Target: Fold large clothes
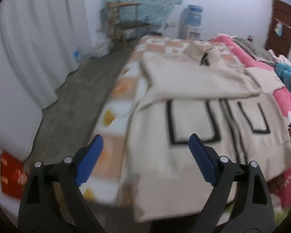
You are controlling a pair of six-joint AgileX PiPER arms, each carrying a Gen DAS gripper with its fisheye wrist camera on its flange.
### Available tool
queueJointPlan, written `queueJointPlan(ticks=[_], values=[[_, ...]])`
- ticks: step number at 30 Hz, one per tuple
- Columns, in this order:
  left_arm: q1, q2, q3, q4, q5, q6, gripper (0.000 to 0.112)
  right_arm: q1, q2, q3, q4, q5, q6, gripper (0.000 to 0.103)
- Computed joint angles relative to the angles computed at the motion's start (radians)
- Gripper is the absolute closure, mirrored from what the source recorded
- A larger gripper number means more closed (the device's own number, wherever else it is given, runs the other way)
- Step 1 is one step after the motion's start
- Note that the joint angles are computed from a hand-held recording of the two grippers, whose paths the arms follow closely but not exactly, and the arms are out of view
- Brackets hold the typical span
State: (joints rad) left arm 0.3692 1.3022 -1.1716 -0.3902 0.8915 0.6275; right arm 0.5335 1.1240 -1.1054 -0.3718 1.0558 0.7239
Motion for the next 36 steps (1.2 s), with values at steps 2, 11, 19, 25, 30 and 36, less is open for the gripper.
queueJointPlan(ticks=[2, 11, 19, 25, 30, 36], values=[[-0.147, 0.079, -0.094, 0.1, -0.024, -0.128, 0.022, -0.063, 0.1, -0.069, 0.042, -0.054, -0.065, 0.022], [-0.504, 0.539, -0.52, 0.365, -0.044, -0.431, 0.021, -0.2, 0.506, -0.326, 0.149, -0.071, -0.238, 0.015], [-0.608, 0.854, -0.834, 0.498, 0.044, -0.537, 0.021, -0.206, 0.684, -0.411, 0.112, -0.022, -0.255, 0.007], [-0.589, 0.882, -0.829, 0.446, -0.015, -0.504, 0.017, -0.185, 0.665, -0.357, 0.078, -0.073, -0.22, 0.006], [-0.538, 0.934, -0.914, 0.308, 0.063, -0.482, 0.016, -0.229, 0.672, -0.389, 0.174, -0.046, -0.357, 0.006], [-0.536, 0.908, -0.841, 0.289, -0.016, -0.455, 0.016, -0.329, 0.536, -0.386, 0.192, -0.091, -0.34, 0.006]])
